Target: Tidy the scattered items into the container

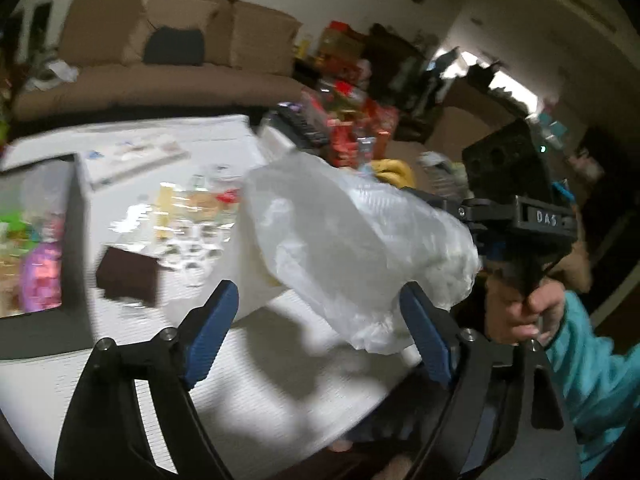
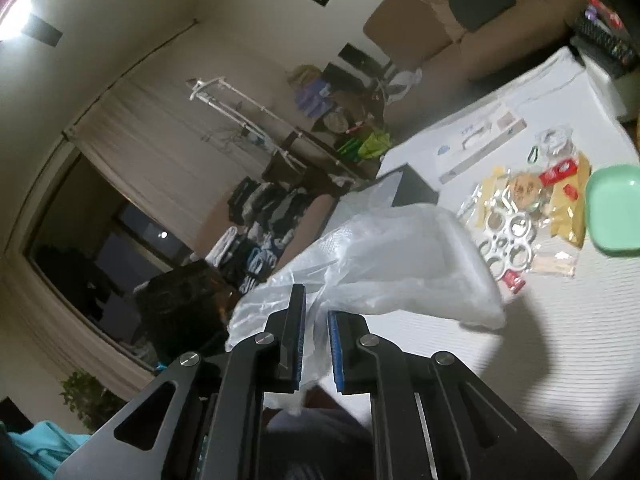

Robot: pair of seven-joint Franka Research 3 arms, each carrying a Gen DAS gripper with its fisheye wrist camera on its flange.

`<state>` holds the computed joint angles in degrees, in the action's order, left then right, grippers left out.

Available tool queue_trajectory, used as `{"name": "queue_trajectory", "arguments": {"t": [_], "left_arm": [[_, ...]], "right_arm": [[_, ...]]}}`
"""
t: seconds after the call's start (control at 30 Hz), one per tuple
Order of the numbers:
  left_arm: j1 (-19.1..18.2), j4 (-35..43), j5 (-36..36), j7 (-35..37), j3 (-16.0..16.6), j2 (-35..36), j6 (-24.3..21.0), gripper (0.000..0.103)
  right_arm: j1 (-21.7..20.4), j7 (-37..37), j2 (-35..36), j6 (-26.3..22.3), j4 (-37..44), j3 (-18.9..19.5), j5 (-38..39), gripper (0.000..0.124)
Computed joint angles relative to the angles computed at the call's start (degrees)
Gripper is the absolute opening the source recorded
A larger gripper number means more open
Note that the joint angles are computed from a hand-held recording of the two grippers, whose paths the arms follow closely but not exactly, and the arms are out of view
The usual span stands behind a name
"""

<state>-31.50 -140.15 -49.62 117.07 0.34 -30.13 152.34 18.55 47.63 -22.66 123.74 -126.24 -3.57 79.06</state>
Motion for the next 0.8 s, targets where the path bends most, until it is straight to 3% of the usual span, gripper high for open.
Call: {"name": "queue_trajectory", "arguments": {"t": [0.03, 0.1, 0.13, 0.17, 0.23, 0.47, 0.63, 0.7, 0.8], "left_arm": [[-2.5, 1.1, -3.9, 3.2, 2.5, 0.5, -1.0, 0.078], [-3.7, 3.9, -8.6, 7.5, 4.0, 2.1, -2.6, 0.052], [-2.6, 5.9, -7.4, 6.5, 3.2, 3.4, -3.9, 0.023], [-1.1, 8.5, -5.0, 5.1, 1.9, 5.0, -5.0, 0.010], [1.3, 12.7, -1.8, 3.8, -0.8, 7.0, -5.0, 0.004], [7.7, 29.2, 10.7, -4.4, -6.4, 13.1, -3.3, 0.004], [10.9, 40.0, 22.2, -11.5, -8.9, 16.2, -6.8, 0.004], [10.6, 38.7, 22.8, -11.9, -8.9, 14.5, -7.7, 0.004], [8.7, 31.3, 21.2, -12.0, -8.3, 9.5, -9.2, 0.004]], "right_arm": [[-0.1, 0.2, -0.1, -0.2, 0.6, -0.1, -0.1, 0.011], [-0.2, 0.9, 0.5, 0.1, 2.8, 0.1, -1.3, 0.011], [-0.3, 1.2, 1.2, 0.5, 4.5, 0.4, -2.2, 0.011], [-0.4, 1.6, 2.3, 1.1, 6.7, 0.7, -3.5, 0.011], [-0.4, 2.8, 5.0, 1.3, 11.8, 0.9, -5.4, 0.011], [-1.7, 7.7, 15.2, 2.1, 34.1, 2.4, -11.8, 0.011], [-3.7, 12.0, 22.3, 1.6, 49.4, 3.9, -15.5, 0.010], [-4.4, 12.6, 22.0, 1.5, 50.0, 4.8, -16.9, 0.010], [-4.4, 10.5, 16.7, 1.0, 41.1, 5.1, -16.5, 0.010]]}}
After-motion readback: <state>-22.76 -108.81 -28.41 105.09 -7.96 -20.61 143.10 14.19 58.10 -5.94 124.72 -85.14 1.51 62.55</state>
